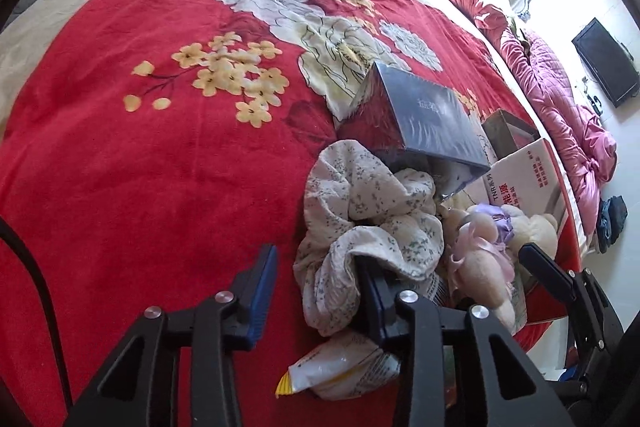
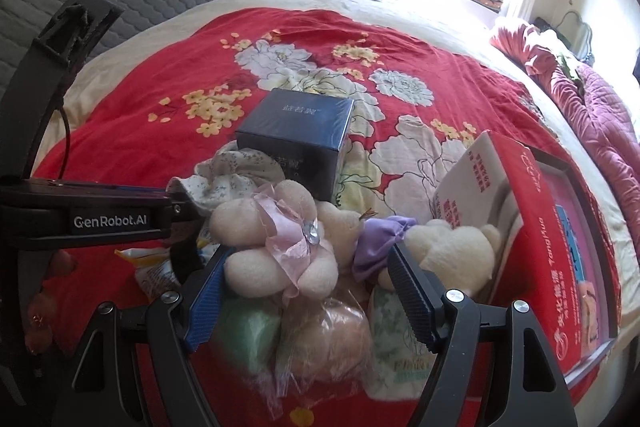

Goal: Organize soft objects
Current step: 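Grasp the white floral cloth with left tool while right grasps the beige plush bunny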

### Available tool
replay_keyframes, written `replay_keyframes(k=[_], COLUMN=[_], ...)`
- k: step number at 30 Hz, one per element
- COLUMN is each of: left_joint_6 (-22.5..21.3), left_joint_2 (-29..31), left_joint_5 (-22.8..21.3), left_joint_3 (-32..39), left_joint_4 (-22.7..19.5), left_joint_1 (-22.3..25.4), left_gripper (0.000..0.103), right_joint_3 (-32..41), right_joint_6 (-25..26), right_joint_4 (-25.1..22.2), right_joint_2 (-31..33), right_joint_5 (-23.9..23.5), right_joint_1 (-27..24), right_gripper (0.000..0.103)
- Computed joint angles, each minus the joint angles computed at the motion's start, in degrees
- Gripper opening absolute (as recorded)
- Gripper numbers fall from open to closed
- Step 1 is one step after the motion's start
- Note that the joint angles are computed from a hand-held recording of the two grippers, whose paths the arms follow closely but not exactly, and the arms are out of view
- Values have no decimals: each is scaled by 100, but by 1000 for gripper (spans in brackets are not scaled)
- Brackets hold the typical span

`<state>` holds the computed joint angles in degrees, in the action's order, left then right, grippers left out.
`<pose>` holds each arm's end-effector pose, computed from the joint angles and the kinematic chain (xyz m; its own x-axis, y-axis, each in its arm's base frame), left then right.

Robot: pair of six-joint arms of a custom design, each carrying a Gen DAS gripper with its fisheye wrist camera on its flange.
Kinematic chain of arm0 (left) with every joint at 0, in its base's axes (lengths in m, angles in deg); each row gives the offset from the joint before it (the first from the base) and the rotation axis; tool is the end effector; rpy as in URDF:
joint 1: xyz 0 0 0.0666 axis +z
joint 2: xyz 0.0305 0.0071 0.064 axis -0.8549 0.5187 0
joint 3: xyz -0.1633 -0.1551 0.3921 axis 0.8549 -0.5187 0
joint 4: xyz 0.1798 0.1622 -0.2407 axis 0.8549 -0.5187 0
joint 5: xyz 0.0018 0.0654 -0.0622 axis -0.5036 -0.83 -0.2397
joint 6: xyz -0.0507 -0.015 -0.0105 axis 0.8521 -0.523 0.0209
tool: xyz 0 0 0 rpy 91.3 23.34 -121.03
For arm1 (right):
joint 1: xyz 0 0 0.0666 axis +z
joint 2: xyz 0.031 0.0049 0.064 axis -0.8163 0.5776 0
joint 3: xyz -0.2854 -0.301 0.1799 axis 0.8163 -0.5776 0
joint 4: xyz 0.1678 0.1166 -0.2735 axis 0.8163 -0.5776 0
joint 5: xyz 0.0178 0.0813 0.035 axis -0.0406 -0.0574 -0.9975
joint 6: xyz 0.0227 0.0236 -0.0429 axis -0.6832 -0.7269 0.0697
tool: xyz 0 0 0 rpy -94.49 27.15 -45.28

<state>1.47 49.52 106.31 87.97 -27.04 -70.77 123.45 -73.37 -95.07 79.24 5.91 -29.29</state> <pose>0.5417 -0.1268 0.4085 -0.9299 0.0129 -0.3676 0.1506 0.9251 -0.3486 0.4669 0.2119 0.4165 -0.7815 -0.1637 -0.6020 -0.1443 0.9862 -0.0808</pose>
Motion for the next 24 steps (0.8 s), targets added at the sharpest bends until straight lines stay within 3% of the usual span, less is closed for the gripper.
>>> replay_keyframes(k=[1,4,8,11,16,20,24], left_joint_6=[-19,-36,-14,-17,-148,-141,-166], left_joint_2=[12,70,114,74,-126,-249,-489], left_joint_5=[8,67,173,250,-90,-37,-391], left_joint_3=[9,59,65,-12,-133,-225,-397], left_joint_4=[15,49,101,219,387,518,667], left_joint_1=[-9,-22,-9,1,-63,-44,-95], left_gripper=[38,33,17,12,12,11,11], right_joint_3=[11,41,71,-33,-249,-367,-450], right_joint_6=[5,30,21,-59,-240,-285,-278], right_joint_4=[20,95,197,397,802,1082,1280], right_joint_2=[20,67,134,58,-174,-342,-491], right_joint_5=[-7,-43,-191,-363,-593,-688,-788], right_joint_1=[-5,-33,-90,-148,-235,-253,-242], right_gripper=[78,61,38,33,32,32,32])
